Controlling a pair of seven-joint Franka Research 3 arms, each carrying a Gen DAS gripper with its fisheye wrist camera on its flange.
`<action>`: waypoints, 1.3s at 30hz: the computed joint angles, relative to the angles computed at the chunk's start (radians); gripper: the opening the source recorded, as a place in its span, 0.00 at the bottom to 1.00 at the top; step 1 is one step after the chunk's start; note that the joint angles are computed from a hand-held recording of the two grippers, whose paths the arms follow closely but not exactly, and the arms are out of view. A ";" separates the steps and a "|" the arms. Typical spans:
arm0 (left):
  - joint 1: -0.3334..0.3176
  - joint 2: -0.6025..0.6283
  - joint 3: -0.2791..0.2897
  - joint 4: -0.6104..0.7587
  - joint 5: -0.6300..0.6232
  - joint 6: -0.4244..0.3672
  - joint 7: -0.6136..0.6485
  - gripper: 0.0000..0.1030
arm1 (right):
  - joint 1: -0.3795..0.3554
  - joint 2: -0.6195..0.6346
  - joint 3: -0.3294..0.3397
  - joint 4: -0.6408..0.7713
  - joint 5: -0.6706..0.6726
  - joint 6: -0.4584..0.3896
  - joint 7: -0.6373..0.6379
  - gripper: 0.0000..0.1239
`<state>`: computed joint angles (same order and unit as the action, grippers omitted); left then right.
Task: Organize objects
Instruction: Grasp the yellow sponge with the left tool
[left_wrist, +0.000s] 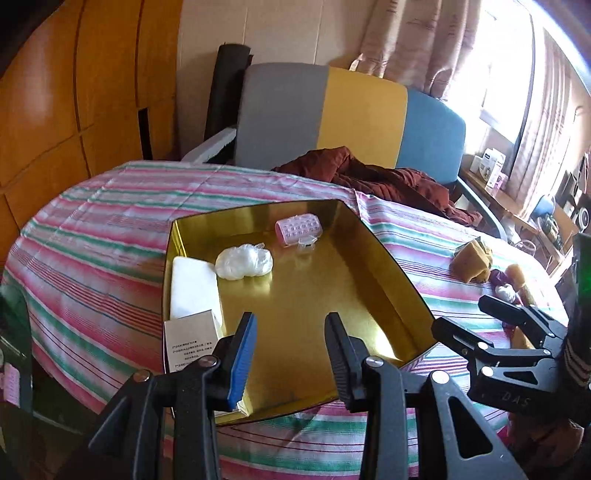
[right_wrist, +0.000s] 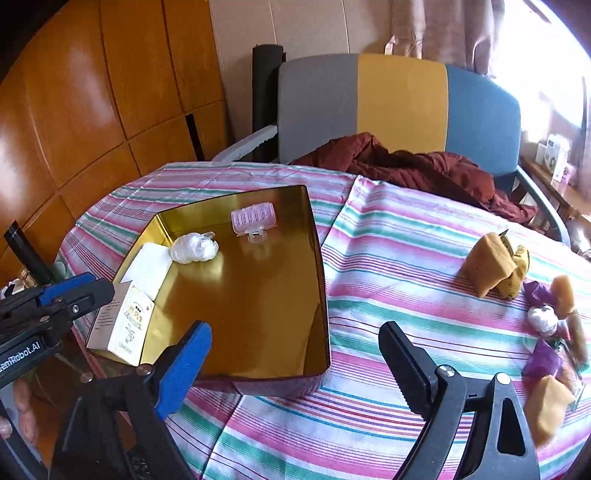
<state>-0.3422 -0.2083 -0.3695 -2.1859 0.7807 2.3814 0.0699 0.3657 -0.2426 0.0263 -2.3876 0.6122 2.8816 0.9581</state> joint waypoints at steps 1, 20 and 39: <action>0.000 0.006 -0.005 0.009 0.010 -0.010 0.003 0.37 | 0.002 -0.005 -0.001 -0.006 0.003 0.006 -0.005 0.76; -0.057 0.146 0.020 0.119 -0.025 0.055 0.157 0.37 | -0.155 -0.062 -0.063 -0.040 -0.091 -0.033 0.104 0.76; -0.163 0.493 0.057 0.488 -0.216 0.165 0.570 0.37 | -0.471 -0.041 -0.173 0.022 -0.300 -0.130 0.447 0.78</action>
